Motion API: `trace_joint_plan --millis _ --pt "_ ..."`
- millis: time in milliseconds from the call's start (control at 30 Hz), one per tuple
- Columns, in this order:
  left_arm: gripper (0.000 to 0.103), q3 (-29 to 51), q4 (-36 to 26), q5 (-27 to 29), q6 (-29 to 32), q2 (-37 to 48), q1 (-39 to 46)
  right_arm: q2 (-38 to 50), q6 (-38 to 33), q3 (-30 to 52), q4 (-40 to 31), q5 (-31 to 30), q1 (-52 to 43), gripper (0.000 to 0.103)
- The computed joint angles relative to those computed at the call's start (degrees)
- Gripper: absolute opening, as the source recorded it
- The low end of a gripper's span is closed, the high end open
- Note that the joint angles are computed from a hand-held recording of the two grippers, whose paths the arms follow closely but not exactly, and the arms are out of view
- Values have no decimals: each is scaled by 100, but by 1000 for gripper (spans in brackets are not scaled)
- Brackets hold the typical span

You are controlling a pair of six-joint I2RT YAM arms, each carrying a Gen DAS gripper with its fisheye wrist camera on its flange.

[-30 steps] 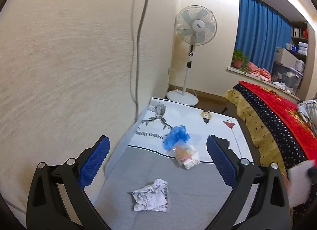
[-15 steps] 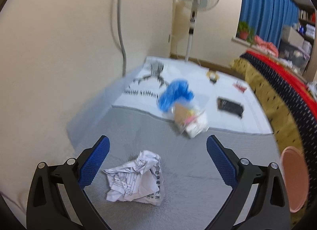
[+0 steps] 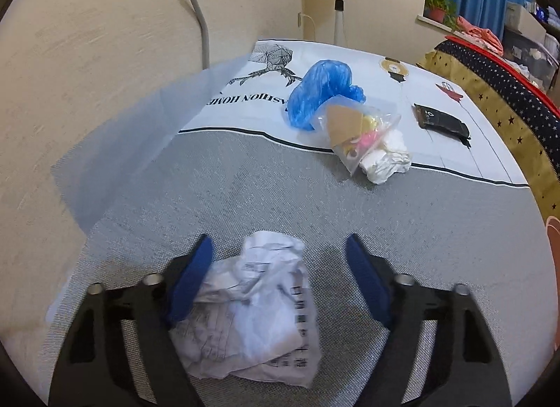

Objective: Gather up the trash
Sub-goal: 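Grasp the crumpled white paper with the left tool while the right tool holds the foam net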

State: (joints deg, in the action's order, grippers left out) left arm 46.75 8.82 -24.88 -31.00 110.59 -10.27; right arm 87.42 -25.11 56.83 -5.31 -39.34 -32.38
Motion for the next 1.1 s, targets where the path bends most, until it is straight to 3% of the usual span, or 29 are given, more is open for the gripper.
trace_joint_plan --millis 33,67,100,267,433,833,1100 --pt "47 -15 24 56 28 -14 27 -13 -15 -18 13 8 20 11" --pt "31 -42 52 87 61 -51 42 -36 -46 -55 42 21 41 11" --pt "7 -56 76 13 89 -75 29 -60 -80 -96 78 36 53 11" --pt "7 -257 340 -87 125 -437 -44 -87 -104 -142 128 22 13 11" --pt "6 -397 182 15 -19 -1106 -173 -33 -46 -54 42 -46 -34 11" --pt "6 -470 -1275 -668 -217 -3193 -1802 -206 -66 11 -276 -804 -321 11" --pt "6 -386 -2294 -1301 -1252 -3522 -3696 -397 -585 -49 -738 -1311 -615 11"
